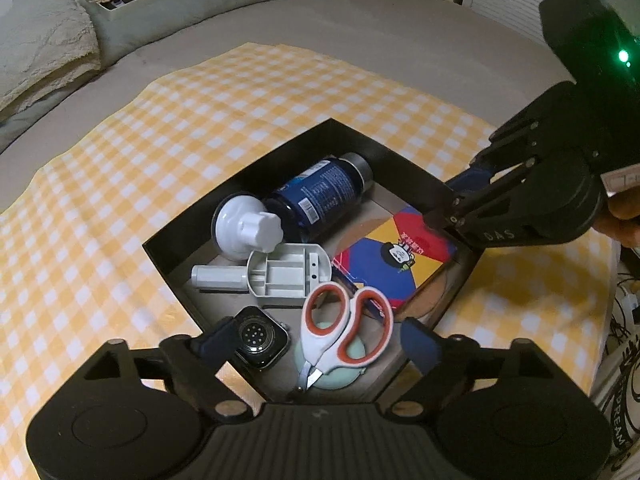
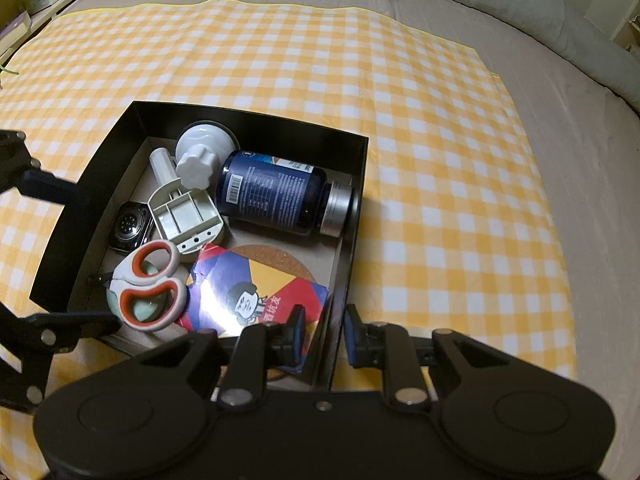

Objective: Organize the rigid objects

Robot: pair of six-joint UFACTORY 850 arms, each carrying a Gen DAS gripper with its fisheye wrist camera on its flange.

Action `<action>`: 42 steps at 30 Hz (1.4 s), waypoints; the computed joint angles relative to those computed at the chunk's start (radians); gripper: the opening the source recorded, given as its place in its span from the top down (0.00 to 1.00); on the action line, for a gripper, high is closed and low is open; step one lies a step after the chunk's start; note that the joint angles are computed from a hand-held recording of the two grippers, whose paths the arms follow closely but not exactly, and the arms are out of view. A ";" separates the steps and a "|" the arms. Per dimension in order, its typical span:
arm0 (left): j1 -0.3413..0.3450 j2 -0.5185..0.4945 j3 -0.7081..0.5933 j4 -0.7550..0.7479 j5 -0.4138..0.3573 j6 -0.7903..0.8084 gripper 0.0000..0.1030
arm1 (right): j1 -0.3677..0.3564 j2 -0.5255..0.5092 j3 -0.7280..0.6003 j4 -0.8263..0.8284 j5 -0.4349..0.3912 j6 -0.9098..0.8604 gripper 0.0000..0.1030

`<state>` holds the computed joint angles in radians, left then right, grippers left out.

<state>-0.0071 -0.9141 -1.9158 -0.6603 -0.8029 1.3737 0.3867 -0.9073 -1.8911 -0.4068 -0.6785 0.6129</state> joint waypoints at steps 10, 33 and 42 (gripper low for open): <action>0.029 0.043 0.052 -0.115 0.031 0.011 0.00 | 0.001 0.027 0.031 -0.024 0.033 0.045 0.77; 0.158 0.419 0.509 -0.662 0.162 0.302 0.00 | 0.152 0.436 0.530 -1.011 0.226 1.128 0.12; 0.193 0.520 0.672 -0.860 0.200 0.501 0.00 | 0.213 0.515 0.682 -1.343 0.112 1.538 0.01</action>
<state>0.1857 -0.3944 -1.2434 -1.5199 -0.6029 1.8747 0.6002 -0.3920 -1.2094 -1.7501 -0.5666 2.1511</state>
